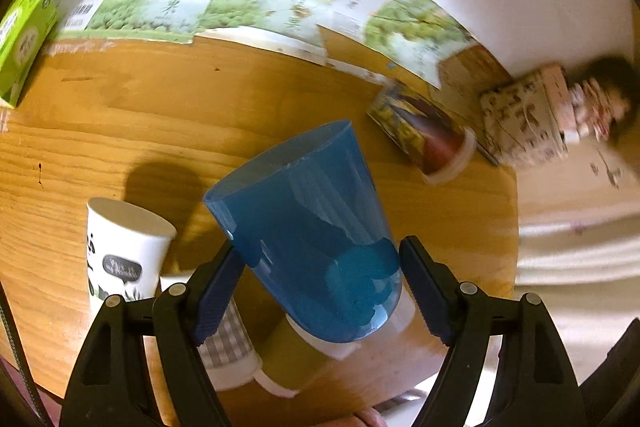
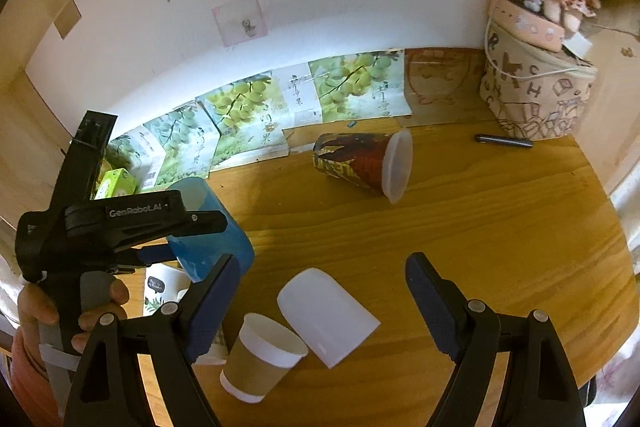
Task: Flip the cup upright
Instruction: 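Lift the blue cup with the left gripper and turn it toward the right gripper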
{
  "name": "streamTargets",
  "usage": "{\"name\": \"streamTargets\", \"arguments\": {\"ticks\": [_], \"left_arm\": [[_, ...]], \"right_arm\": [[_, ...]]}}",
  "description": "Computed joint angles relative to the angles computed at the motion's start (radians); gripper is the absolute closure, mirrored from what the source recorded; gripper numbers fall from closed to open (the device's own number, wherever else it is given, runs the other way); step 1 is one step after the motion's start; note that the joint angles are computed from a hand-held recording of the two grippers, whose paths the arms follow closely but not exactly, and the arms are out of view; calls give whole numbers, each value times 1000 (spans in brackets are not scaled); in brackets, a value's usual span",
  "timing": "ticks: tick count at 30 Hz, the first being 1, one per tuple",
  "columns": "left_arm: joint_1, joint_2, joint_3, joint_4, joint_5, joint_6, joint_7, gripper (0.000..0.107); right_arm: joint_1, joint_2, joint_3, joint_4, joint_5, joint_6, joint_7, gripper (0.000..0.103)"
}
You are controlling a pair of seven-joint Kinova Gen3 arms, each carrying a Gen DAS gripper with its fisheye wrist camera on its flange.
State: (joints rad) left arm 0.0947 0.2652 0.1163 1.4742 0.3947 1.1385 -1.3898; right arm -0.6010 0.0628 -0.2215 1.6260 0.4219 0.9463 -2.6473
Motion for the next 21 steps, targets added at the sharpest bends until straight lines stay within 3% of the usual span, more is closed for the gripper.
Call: {"name": "streamTargets", "arguments": {"ticks": [11, 21], "left_arm": [[83, -75, 33, 60, -37, 25, -40, 26], [168, -108, 63, 121, -43, 64, -75, 27]], "right_arm": [[20, -138, -71, 116, 48, 26, -132, 18], [100, -254, -141, 219, -12, 17, -194, 18]]}}
